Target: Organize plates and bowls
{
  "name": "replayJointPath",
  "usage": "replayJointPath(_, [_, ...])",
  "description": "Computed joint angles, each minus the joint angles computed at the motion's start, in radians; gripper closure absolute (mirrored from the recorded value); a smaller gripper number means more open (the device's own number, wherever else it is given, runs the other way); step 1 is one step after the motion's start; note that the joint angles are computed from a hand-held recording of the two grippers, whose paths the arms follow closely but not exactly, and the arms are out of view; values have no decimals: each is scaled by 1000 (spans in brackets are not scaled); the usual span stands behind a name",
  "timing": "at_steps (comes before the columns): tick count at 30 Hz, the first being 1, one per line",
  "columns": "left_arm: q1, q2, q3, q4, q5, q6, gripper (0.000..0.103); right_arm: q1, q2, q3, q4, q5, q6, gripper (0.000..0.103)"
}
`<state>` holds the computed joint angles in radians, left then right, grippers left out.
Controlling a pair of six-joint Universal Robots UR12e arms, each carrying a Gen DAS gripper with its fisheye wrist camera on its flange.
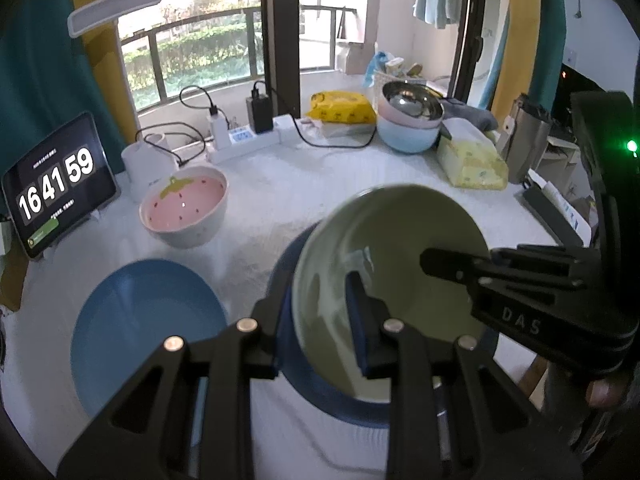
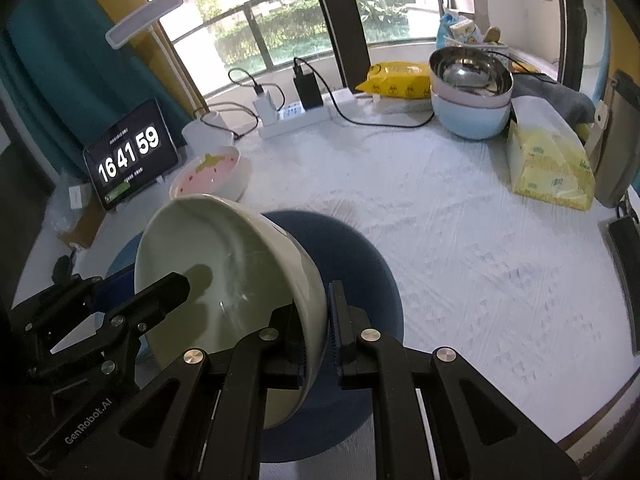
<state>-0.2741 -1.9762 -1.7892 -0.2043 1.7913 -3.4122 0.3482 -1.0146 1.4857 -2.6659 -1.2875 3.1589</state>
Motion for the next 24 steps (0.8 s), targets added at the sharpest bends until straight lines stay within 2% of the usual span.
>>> replayJointPath(7, [-3, -7, 4, -35, -2, 4, 76, 6, 6, -9, 68, -17, -19, 89])
replayJointPath(14, [-1, -11, 8, -70, -20, 1, 77, 13, 14, -17, 84, -48, -37, 87])
replayJointPath(17, [2, -10, 8, -71, -34, 6, 76, 18, 16, -20, 87, -63, -60, 81])
replayJointPath(24, [5, -5, 4, -82, -44, 0, 75, 22, 18, -26, 96, -72, -92, 81])
